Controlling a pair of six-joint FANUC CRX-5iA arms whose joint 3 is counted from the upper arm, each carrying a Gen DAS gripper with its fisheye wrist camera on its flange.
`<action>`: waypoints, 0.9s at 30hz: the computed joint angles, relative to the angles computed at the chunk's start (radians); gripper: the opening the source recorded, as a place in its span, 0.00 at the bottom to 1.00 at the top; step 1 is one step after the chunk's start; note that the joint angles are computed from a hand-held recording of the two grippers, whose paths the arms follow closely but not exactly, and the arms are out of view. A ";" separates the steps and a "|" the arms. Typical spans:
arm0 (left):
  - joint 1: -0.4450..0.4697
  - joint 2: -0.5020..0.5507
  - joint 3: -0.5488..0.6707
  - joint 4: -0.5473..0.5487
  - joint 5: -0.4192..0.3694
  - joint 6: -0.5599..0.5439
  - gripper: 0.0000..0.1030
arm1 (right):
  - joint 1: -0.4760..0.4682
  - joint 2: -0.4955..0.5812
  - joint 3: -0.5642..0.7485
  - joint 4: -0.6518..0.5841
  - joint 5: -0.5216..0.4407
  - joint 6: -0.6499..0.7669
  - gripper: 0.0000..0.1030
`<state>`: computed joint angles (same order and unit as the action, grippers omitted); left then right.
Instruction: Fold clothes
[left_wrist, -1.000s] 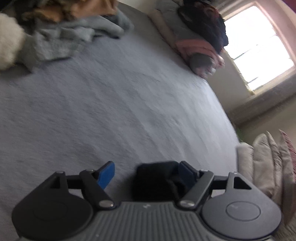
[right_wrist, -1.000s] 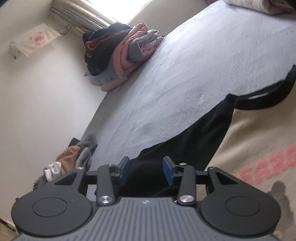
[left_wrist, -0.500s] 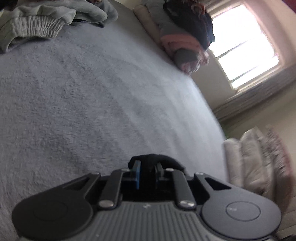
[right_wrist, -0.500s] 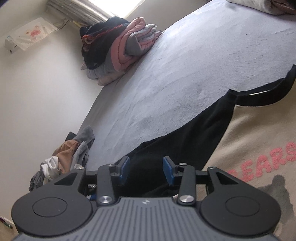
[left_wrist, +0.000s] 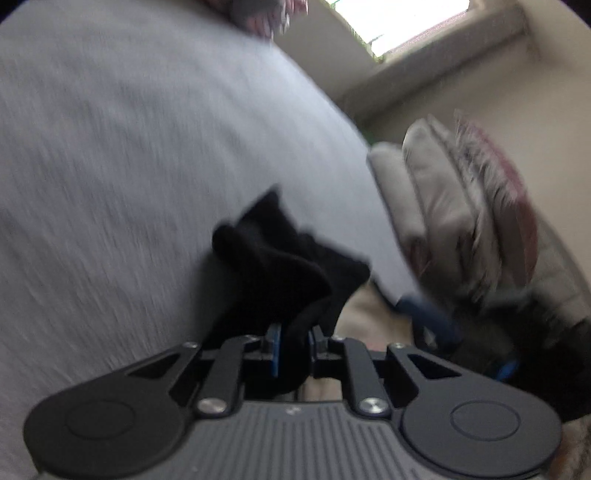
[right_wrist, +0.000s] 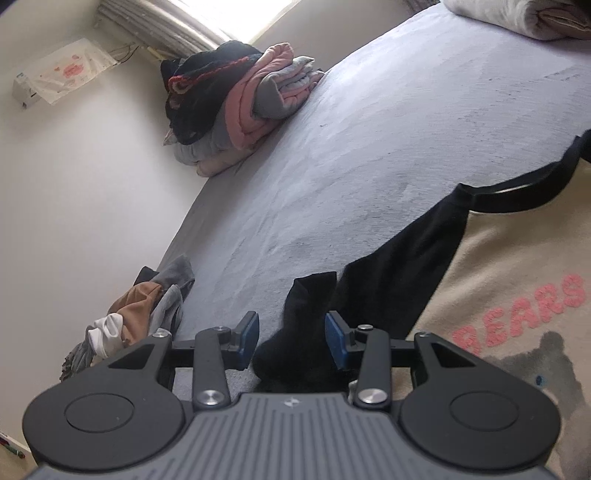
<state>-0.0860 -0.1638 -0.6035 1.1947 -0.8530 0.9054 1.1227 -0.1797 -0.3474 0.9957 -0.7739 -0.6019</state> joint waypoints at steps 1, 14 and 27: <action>-0.010 0.006 -0.004 0.001 0.004 0.002 0.14 | 0.002 -0.004 -0.006 0.005 -0.003 -0.012 0.42; -0.016 -0.016 0.003 0.093 0.176 0.038 0.55 | 0.010 -0.048 -0.069 0.012 -0.019 -0.053 0.42; -0.128 0.041 -0.054 0.401 0.291 -0.035 0.10 | -0.040 -0.005 -0.030 -0.079 0.009 0.065 0.42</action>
<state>-0.2142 -0.1224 -0.6575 1.5958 -0.5621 0.8708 1.0822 -0.1849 -0.3775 0.9171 -0.7646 -0.5371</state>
